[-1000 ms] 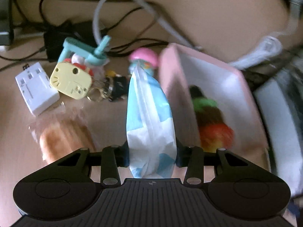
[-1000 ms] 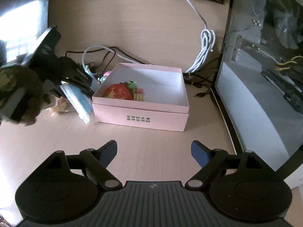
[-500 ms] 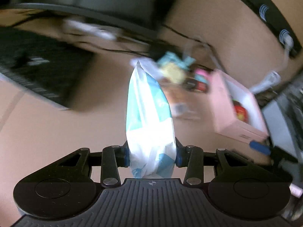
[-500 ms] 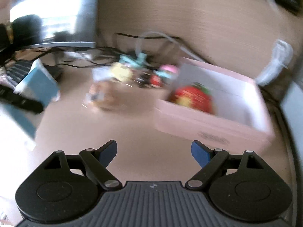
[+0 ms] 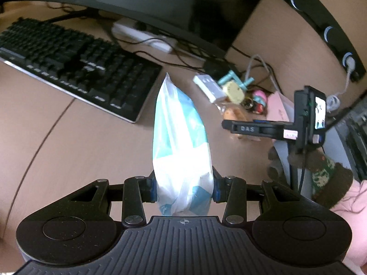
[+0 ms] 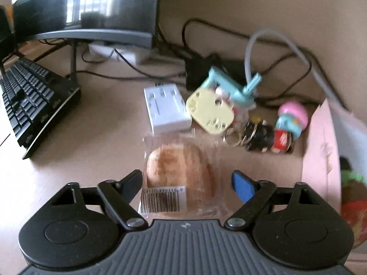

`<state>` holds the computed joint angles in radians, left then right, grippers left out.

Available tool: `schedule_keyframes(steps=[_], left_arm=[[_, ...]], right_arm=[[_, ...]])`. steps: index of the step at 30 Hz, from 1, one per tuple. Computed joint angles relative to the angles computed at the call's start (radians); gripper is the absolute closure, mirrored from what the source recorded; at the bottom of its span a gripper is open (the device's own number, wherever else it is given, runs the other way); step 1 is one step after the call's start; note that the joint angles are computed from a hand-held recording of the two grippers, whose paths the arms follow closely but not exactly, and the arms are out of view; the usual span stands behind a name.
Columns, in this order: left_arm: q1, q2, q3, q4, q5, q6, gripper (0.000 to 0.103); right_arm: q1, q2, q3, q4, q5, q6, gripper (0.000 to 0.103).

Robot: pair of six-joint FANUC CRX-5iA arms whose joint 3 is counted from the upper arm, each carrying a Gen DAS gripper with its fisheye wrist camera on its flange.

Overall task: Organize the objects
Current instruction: 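Grasp the blue-and-white bag with the left tool while the right tool grasps the bread bun, then drop the bag into the pink box with the left tool while the right tool drops the bread in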

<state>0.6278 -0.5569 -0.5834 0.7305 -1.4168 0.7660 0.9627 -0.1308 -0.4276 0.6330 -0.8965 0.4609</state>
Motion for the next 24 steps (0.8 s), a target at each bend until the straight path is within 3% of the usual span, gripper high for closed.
schedule_keyframes(steps=[4,8,12,19,22,24], left_arm=[[-0.054,0.043,0.007,-0.014,0.001,-0.025,0.058],[-0.128,0.091,0.007,0.0,-0.01,-0.071,0.058],[-0.239,0.133,0.009,0.027,-0.003,-0.093,0.058],[-0.481,0.188,0.03,0.117,0.075,-0.105,0.058],[-0.589,0.213,0.067,0.095,0.146,-0.009,0.058],[-0.633,0.223,0.07,0.127,0.163,-0.018,0.058]], right_arm=[[0.053,-0.06,-0.033,0.028,-0.042,-0.087,0.045],[0.17,-0.189,-0.09,0.075,-0.161,-0.179,0.046],[0.359,-0.317,-0.142,0.115,-0.414,-0.301,0.046],[0.742,-0.488,-0.209,0.072,-0.956,-0.576,0.046],[0.89,-0.563,-0.247,0.019,-1.138,-0.763,0.046],[1.025,-0.649,-0.274,-0.022,-1.229,-0.943,0.046]])
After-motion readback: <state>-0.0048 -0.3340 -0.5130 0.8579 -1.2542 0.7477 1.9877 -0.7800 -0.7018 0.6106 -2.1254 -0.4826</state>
